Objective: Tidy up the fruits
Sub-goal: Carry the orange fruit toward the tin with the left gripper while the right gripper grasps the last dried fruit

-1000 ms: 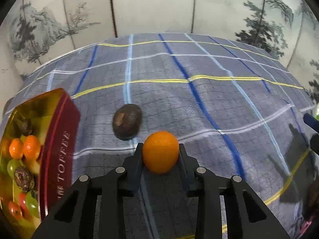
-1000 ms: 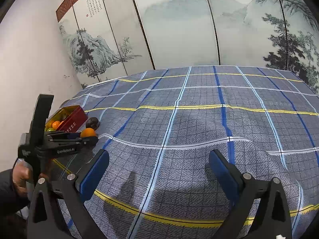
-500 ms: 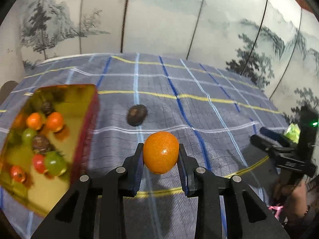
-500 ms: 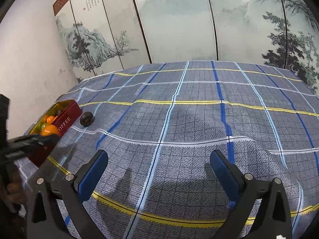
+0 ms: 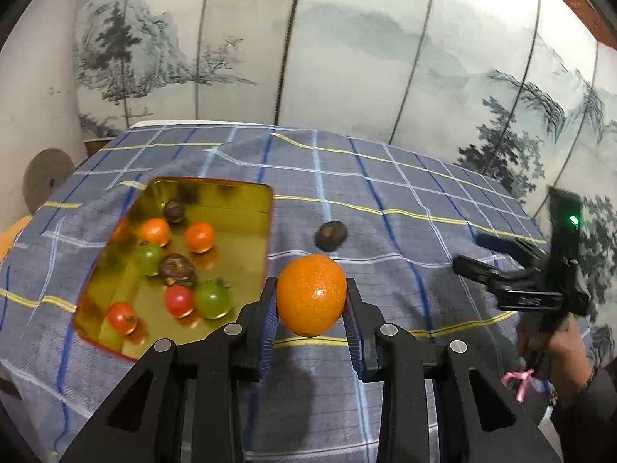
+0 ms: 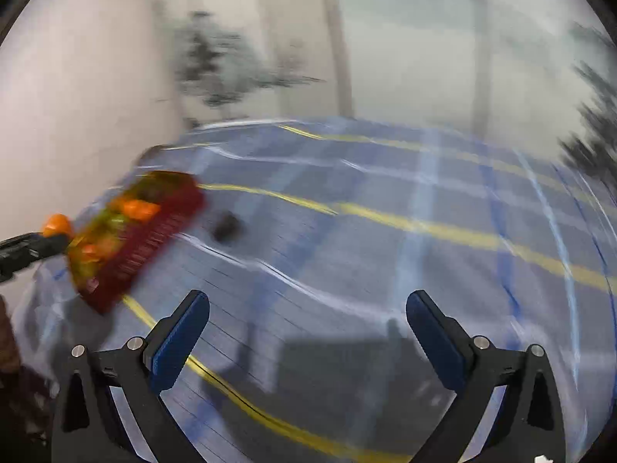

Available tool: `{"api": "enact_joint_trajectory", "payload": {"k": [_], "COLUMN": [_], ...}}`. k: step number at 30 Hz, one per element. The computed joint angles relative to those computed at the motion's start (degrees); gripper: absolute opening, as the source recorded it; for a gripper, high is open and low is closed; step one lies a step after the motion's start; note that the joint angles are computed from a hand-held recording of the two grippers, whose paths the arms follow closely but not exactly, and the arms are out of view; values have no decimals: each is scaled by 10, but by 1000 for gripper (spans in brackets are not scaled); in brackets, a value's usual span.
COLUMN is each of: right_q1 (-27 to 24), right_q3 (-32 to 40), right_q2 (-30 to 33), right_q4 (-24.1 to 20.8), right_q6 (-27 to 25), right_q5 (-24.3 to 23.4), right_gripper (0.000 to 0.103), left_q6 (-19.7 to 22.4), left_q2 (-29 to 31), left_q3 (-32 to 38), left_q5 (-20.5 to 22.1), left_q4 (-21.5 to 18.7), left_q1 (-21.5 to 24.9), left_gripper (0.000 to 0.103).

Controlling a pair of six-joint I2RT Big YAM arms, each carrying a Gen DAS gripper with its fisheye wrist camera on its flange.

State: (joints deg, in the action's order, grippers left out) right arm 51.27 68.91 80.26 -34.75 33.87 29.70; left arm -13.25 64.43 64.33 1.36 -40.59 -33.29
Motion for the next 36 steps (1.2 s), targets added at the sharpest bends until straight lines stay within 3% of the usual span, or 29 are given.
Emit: {"api": "enact_joint_trajectory", "payload": {"k": [4, 6, 8, 11, 16, 17, 18, 19, 21, 24, 28, 32, 36], "right_q1": [-25, -37, -41, -50, -63, -65, -62, -62, -58, -48, -28, -15, -18], "right_q3": [99, 147, 175, 223, 286, 292, 292, 293, 279, 201, 99, 39, -3], "right_q2": [96, 143, 172, 215, 272, 278, 278, 276, 261, 196, 112, 65, 40], "right_q4": [4, -11, -12, -37, -84, -93, -94, -98, -101, -50, -22, -37, -44], "right_q6": [-101, -124, -145, -167, -175, -171, -175, -171, -150, -104, -21, 40, 89], "right_q5": [-77, -99, -109, -124, -137, -141, -131, -136, -126, -109, -39, 15, 27], "right_gripper": [99, 95, 90, 69, 68, 64, 43, 36, 36, 36, 36, 36, 36], "left_q6": [-11, -11, -9, -5, -4, -6, -7, -7, -7, -5, 9, 15, 10], "left_q2": [-10, -14, -16, -19, -17, -17, -17, -17, -17, -28, -41, -44, -44], "left_q3": [-2, -4, -4, -5, -9, -10, -11, -12, -13, -23, -38, -46, -49], "left_q5": [14, 11, 10, 7, 7, 9, 8, 6, 4, 1, -24, -29, -26], "left_q4": [-6, -6, -6, -6, -5, -4, -4, -6, -13, -14, -17, -23, -24], "left_q1": [25, 33, 38, 49, 66, 70, 72, 73, 77, 88, 97, 111, 115], "left_gripper": [33, 33, 33, 33, 33, 33, 33, 33, 33, 33, 33, 33, 33]}}
